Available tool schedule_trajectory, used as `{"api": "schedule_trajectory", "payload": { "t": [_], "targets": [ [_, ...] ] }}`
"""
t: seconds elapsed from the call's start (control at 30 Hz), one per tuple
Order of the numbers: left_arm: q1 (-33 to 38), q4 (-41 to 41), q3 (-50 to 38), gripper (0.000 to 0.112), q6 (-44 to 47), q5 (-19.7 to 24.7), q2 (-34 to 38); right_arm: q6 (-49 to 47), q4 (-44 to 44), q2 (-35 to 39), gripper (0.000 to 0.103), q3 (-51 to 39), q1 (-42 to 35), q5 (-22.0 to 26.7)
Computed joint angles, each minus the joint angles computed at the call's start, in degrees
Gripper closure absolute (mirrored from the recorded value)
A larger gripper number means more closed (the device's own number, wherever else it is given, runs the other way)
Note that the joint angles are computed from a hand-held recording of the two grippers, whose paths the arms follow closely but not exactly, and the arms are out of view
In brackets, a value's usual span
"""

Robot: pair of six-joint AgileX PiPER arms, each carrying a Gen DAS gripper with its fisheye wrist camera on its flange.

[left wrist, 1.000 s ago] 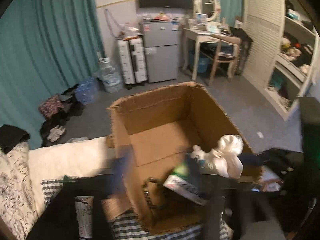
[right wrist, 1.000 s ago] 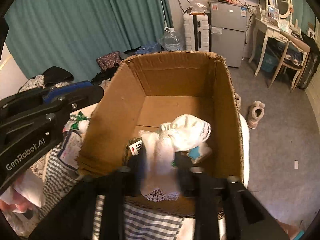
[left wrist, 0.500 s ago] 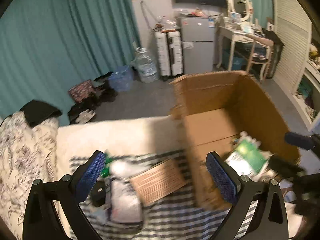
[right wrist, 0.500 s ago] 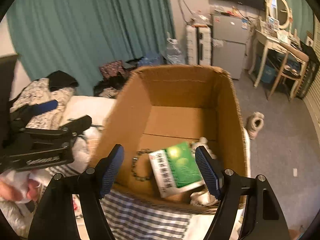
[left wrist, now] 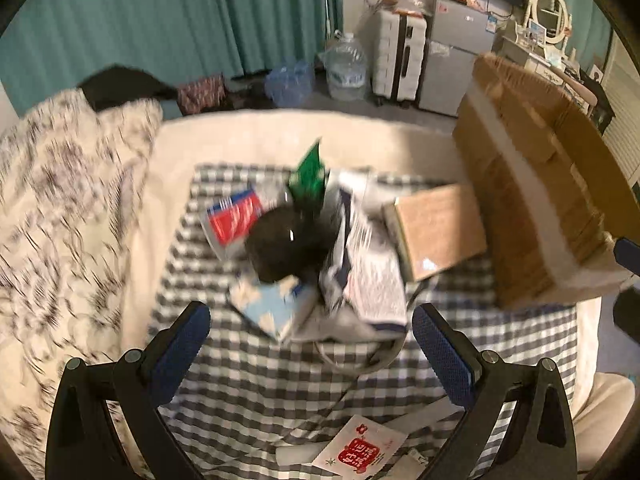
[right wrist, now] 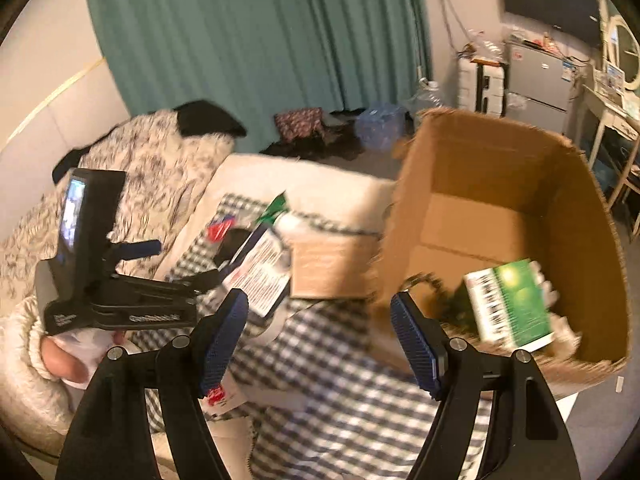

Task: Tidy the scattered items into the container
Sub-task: 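Return both tools to the bed and close the left tool on the tissue pack, then lift the tissue pack with the left tool while the right tool grasps the red-and-white snack packet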

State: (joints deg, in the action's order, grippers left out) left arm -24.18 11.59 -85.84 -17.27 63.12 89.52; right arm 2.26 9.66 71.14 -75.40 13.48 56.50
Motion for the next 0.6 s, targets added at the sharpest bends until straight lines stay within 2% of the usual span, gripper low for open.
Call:
{"api": "schedule_trajectory", "payload": {
  "t": [0.23,0.3,0.33,0.37,0.6],
  "targets": [
    [-0.2,1.5,3.2,0.011,-2.6,-8.4,3.4,10.2,-9.9,1.5,0.029,3.3,10.2,-1.6],
    [-0.8,3.2,2.2,0.047,-3.9,-8.7,5.0,12.0,-11.4,2.1,0.029,4.0,11.6,-1.8],
    [-0.5,2.6,0.7,0.085,-3.2,-7.5,6.6,12.3,-11.6,2.2,0.029,4.2,11.8,-1.8],
    [0.6,0.2,-0.2,0.092,-1.6,-6.9,7.7,13.3,-12.6,2.6,0.029,4.2,12.6,-1.9],
    [4.1,-4.6,1.0,0.095,2.8,-8.7,2.8,14.3,-12.1,4.9,0.029,4.0,13.1,-3.3]
  ]
}}
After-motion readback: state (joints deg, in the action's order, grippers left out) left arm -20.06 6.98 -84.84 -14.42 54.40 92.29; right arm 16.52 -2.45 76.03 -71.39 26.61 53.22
